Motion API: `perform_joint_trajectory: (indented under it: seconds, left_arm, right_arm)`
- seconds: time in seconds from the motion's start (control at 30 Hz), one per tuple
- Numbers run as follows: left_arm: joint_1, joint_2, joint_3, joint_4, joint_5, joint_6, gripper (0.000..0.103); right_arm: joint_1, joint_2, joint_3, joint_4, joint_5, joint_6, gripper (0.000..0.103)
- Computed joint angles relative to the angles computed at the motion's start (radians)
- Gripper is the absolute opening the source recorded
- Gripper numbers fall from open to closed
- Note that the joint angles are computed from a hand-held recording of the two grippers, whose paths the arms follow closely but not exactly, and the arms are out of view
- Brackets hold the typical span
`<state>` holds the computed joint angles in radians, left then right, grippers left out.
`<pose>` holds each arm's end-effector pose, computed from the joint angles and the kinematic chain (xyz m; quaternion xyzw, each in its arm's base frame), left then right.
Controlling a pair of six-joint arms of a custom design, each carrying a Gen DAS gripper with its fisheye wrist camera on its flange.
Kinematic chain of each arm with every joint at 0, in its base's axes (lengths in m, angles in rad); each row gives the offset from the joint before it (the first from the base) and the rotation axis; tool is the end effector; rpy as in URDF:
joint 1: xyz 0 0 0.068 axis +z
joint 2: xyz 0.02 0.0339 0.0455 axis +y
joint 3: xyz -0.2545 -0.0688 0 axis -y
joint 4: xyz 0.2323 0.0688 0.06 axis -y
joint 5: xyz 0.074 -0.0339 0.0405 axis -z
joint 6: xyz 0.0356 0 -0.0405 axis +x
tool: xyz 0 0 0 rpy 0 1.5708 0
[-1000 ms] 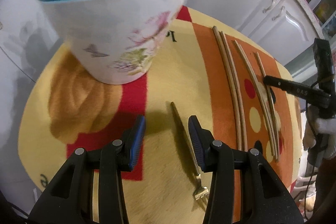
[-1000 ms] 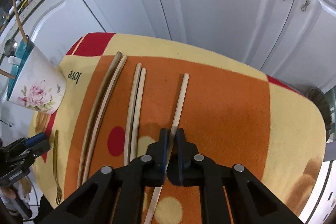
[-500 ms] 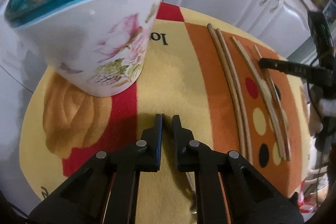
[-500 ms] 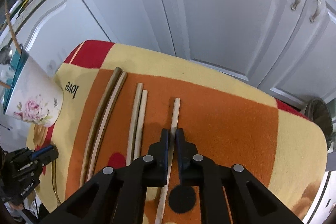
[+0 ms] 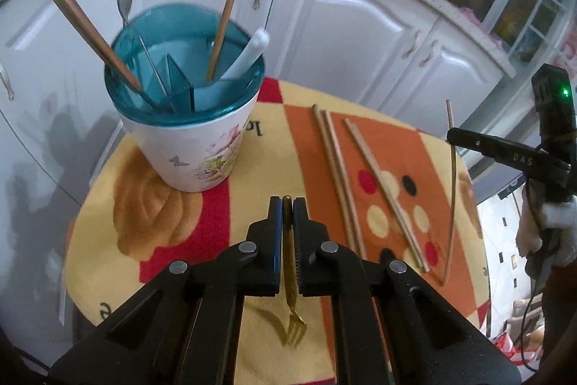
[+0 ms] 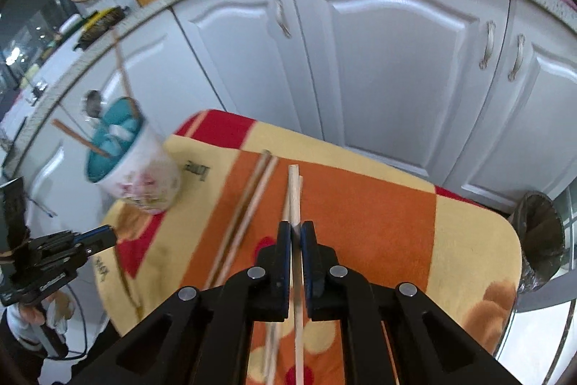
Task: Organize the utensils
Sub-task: 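Lift and carry the fork and chopstick over the rose-print holder with both grippers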
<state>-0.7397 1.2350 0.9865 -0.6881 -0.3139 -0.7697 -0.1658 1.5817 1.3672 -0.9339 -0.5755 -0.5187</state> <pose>0.1847 -0.1536 0.2679 -0.0628 0.9376 -0.1028 0.3261 0.3041 -0.0312 0.2824 -0.2231 0.9126 0.1939 0.2825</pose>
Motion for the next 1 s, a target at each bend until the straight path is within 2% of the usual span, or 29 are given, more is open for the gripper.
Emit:
perform_joint_trajectory:
  seconds: [0.33,0.63,1.0]
  left_arm:
    - [-0.075,-0.134,0.003,-0.103,-0.086,-0.045,0.004]
    - [-0.096,-0.239,0.089,-0.224,-0.155,-0.057,0.003]
    - [0.038,-0.26,0.321,-0.313,-0.18,0.098,0.003]
  right_arm:
    - [-0.009,-0.124,-0.008,-0.095,-0.096,-0.049,0.005]
    - [0.039,-0.163,0.073,-0.138,-0.169,-0.009,0.005]
    - [0.213,-0.121,0.309,-0.133,-0.214,0.147,0.005]
